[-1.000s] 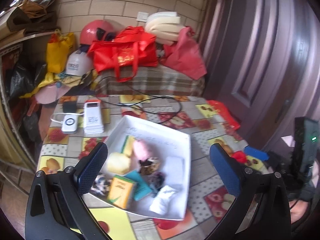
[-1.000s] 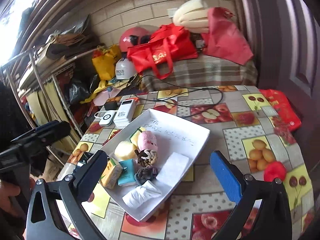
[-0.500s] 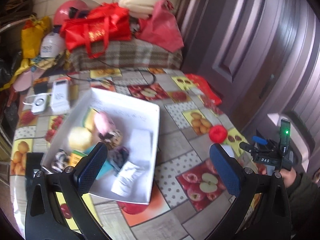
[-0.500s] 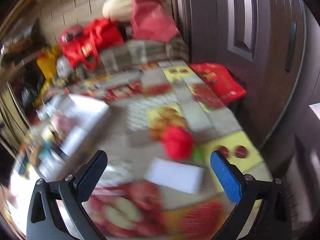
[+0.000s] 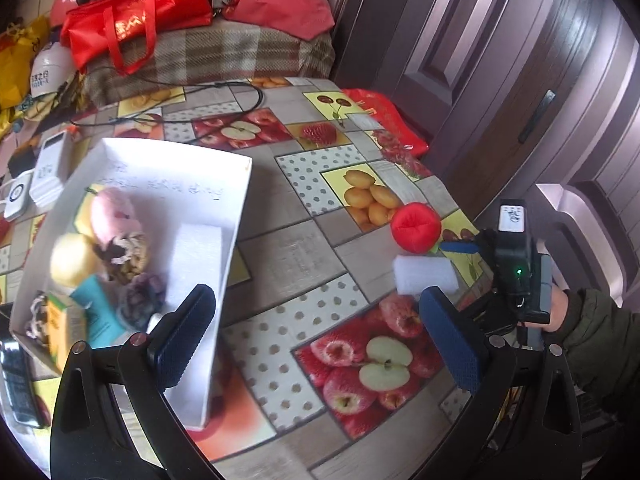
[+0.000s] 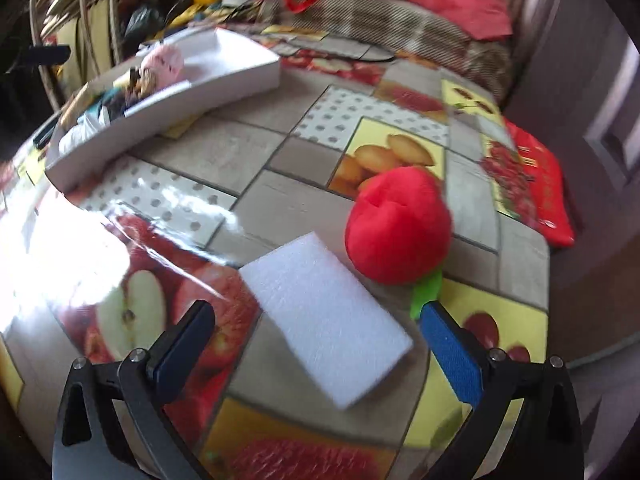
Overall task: Organize soft objects
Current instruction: 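Grasp the red plush ball with the left tool while the right tool grasps the white foam sheet, then carry the red plush ball and white foam sheet over the tray and release both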
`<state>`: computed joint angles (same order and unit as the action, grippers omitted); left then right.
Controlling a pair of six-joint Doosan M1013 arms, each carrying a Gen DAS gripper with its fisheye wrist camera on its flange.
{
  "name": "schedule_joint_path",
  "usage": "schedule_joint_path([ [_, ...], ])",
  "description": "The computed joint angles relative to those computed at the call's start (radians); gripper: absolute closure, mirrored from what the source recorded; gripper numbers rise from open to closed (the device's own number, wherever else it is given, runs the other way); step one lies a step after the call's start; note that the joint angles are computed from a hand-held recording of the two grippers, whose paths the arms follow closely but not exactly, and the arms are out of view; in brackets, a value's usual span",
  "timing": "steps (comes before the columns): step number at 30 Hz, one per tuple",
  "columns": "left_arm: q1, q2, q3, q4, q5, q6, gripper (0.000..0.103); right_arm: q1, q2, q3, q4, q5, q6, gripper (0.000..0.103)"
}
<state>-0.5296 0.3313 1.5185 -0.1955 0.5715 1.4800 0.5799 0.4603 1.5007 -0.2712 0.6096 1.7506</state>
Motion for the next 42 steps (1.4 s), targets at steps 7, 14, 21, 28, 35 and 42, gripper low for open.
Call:
schedule_joint_path([
  [7,-0.03,0.121,-0.148,0.018,0.091,0.078,0.0,-0.035,0.018,-0.01,0.243,0.007,-0.237,0.034],
  [14,-0.072,0.273,-0.315,-0.047,0.185,0.222,0.001,-0.05,-0.083,0.138,0.349,-0.092,-0.197,0.038],
  [21,-0.104,0.372,-0.424,-0.077,0.223,0.213,0.001,-0.086,-0.177,0.269,0.302,-0.204,0.091,0.038],
  [28,-0.119,0.396,-0.444,-0.021,0.188,0.117,0.043,-0.083,-0.204,0.3,0.168,-0.237,0.294,0.038],
  [35,-0.144,0.342,-0.376,0.191,0.112,0.066,0.043,-0.075,-0.207,0.296,0.093,-0.256,0.412,0.038],
  [42,-0.144,0.265,-0.3,0.285,0.039,-0.072,0.043,-0.054,-0.206,0.27,-0.026,-0.255,0.513,0.038],
])
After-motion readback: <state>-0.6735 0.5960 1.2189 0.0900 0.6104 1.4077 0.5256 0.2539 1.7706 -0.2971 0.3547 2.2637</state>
